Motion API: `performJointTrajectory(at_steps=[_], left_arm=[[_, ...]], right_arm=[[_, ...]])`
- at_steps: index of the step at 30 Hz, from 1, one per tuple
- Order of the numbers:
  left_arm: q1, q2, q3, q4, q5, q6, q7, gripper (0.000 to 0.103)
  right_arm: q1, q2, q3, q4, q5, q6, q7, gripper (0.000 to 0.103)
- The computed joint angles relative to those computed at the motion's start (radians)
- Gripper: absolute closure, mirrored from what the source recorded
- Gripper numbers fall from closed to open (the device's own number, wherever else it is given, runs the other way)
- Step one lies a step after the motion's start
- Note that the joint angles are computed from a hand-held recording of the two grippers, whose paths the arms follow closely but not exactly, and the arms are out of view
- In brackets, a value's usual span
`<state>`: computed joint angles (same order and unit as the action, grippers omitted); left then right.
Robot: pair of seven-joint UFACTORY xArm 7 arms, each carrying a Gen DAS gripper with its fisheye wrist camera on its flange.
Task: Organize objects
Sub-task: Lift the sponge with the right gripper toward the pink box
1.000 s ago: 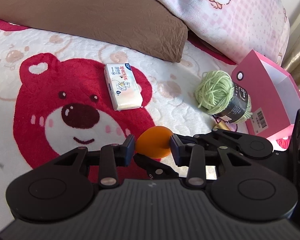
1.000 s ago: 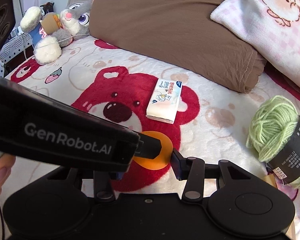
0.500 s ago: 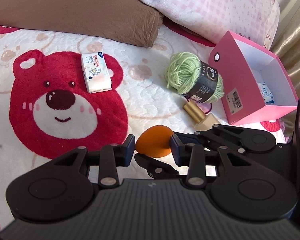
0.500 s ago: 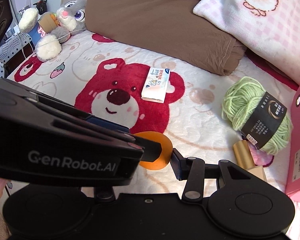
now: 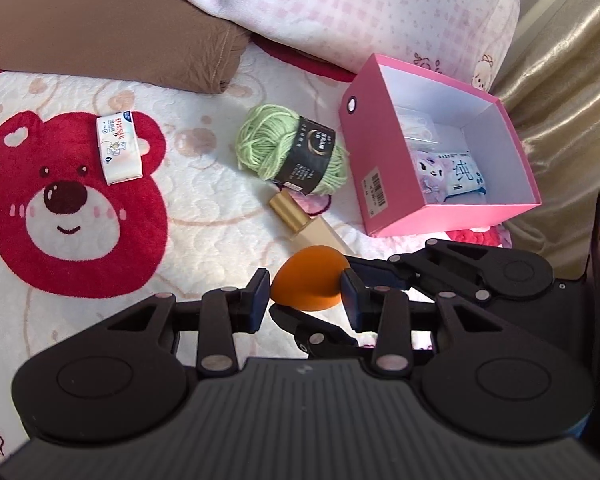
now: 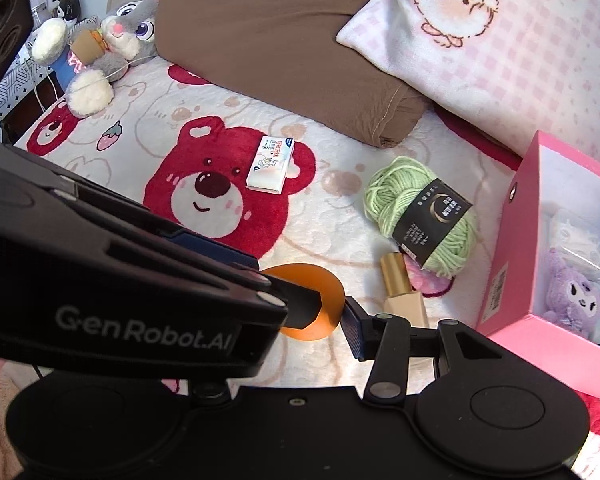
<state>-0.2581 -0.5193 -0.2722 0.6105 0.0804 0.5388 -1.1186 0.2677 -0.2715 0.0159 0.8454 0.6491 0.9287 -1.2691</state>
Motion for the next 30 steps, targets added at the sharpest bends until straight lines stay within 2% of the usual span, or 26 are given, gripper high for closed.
performJointTrajectory(at_steps=[6,13,18,24,30], left_arm=[[0.000,0.054,-0.035,0.135,0.052,0.062,0.010,0.066],[-0.021,0.132,-0.033,0.259,0.086,0.068,0.053,0.066],[-0.026,0.202,-0.021,0.319,0.104,-0.009,0.068,0.066],[-0.031,0.308,0.007,0.378,0.102,-0.145,0.079,0.066],[-0.049,0.465,0.036,0.531,0.132,-0.163,0.103,0.066]], right_arm=[[-0.035,-0.028,-0.043,0.052,-0.001,0.055,-0.015,0.051],[-0.076,-0.041,-0.077,0.106,0.014,0.078,-0.050,0.051],[-0.091,-0.041,-0.099,0.118,0.053,0.018,-0.126,0.051],[-0.121,0.044,-0.110,0.200,0.100,-0.009,-0.161,0.051],[-0.175,0.180,-0.082,0.350,0.122,-0.007,-0.123,0.051]])
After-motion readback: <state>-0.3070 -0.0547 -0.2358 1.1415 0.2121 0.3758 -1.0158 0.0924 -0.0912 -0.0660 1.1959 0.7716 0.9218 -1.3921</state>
